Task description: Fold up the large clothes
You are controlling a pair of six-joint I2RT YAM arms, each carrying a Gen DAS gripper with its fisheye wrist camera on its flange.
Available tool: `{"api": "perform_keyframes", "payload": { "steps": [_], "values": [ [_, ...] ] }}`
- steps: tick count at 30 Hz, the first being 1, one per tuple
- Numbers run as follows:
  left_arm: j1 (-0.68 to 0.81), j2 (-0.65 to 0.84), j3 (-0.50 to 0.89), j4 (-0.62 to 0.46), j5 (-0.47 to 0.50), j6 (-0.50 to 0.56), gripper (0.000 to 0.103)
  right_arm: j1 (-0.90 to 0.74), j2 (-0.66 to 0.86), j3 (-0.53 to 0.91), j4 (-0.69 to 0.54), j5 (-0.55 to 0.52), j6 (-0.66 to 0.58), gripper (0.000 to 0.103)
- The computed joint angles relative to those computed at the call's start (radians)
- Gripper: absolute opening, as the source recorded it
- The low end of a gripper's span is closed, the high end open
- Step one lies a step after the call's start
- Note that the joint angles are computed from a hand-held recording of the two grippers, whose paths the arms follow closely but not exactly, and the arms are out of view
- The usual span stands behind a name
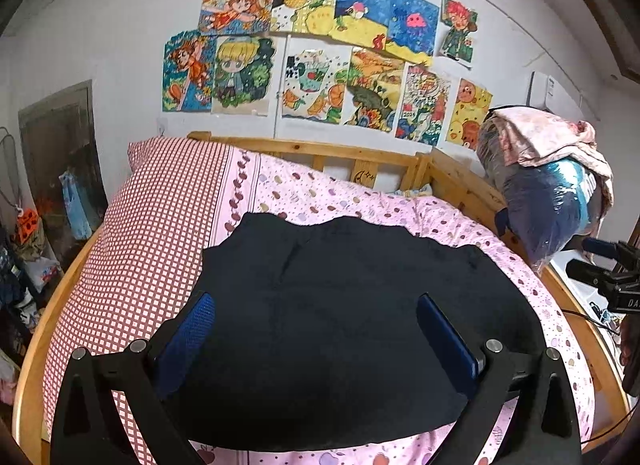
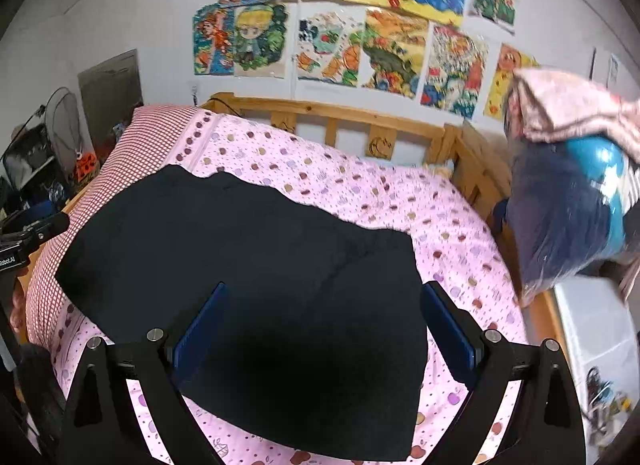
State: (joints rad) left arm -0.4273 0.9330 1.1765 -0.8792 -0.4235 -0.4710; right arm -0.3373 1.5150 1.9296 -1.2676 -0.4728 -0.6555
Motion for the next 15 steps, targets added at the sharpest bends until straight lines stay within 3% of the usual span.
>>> {"api": "perform_keyframes", "payload": {
  "steps": [9,15],
  "values": [
    [-0.145,-0.024,0.072,-0.078,-0.122,-0.041,0.103,-0.059,-0.001,0.18,-0.137,-0.121,-0.03,0.094],
    [-0.242,-0.03,0.104,-0.147,-0.202,-0.089,0.103,-0.102,-0.02,0.226,-0.212,-0.193,-0.035,0.094]
  ]
}}
